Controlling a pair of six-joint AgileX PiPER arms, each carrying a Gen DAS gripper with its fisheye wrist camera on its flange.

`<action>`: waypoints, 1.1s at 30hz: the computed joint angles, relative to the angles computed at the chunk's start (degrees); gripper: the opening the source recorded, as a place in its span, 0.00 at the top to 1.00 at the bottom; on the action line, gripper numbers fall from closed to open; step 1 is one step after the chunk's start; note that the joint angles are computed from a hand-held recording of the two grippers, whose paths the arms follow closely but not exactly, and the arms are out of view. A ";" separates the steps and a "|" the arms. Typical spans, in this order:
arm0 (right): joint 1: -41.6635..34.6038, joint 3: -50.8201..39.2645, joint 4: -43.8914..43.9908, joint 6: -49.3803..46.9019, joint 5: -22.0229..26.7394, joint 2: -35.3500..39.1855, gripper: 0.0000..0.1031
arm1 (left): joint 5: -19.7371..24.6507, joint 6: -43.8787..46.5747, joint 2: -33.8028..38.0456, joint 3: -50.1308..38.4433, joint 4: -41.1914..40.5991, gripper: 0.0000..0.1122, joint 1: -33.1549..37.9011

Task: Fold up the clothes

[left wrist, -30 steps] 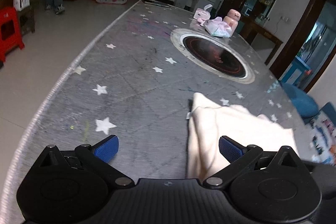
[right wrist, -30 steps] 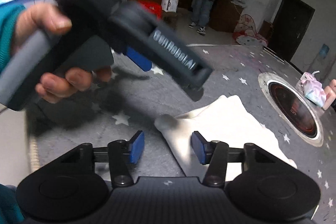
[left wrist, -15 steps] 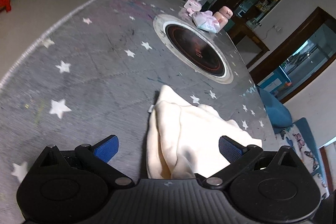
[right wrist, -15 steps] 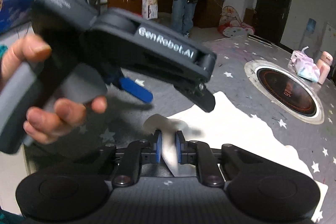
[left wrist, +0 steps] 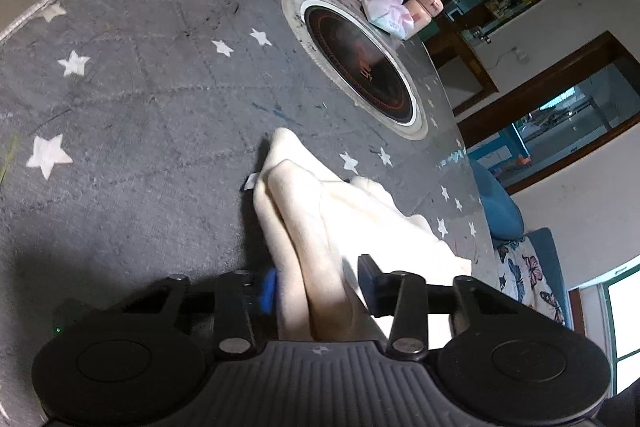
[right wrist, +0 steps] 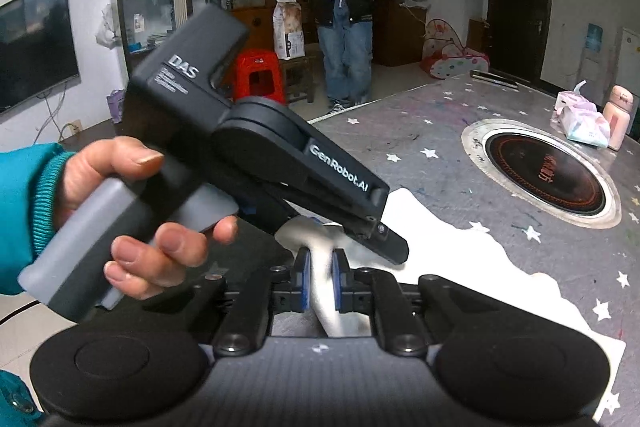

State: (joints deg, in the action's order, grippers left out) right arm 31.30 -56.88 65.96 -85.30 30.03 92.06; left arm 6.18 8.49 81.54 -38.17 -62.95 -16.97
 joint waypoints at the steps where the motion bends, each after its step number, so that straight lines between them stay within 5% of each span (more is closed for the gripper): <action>1: -0.02 0.19 0.05 -0.24 0.09 -0.06 0.91 | 0.29 1.47 0.09 0.13 -1.74 0.75 0.22; 5: -0.17 0.15 -1.73 0.48 0.95 0.21 0.90 | -0.06 0.87 0.16 0.58 -1.55 0.82 0.24; 11: -2.30 1.22 -3.22 0.81 2.03 -1.23 0.79 | -1.23 -12.18 0.07 0.39 11.85 0.83 -0.96; 25: -19.68 1.53 -2.41 5.60 0.84 -0.39 0.67 | -1.17 -55.90 0.79 -1.21 57.18 0.83 -3.38; 33: -26.12 -1.16 -0.28 8.33 -0.44 5.12 0.63 | 0.38 -69.74 1.21 -2.30 72.13 0.83 -4.42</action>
State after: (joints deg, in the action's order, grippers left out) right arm 5.19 -58.05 65.69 -76.97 29.59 97.18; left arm 6.55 -61.25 82.75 -40.46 9.19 -21.38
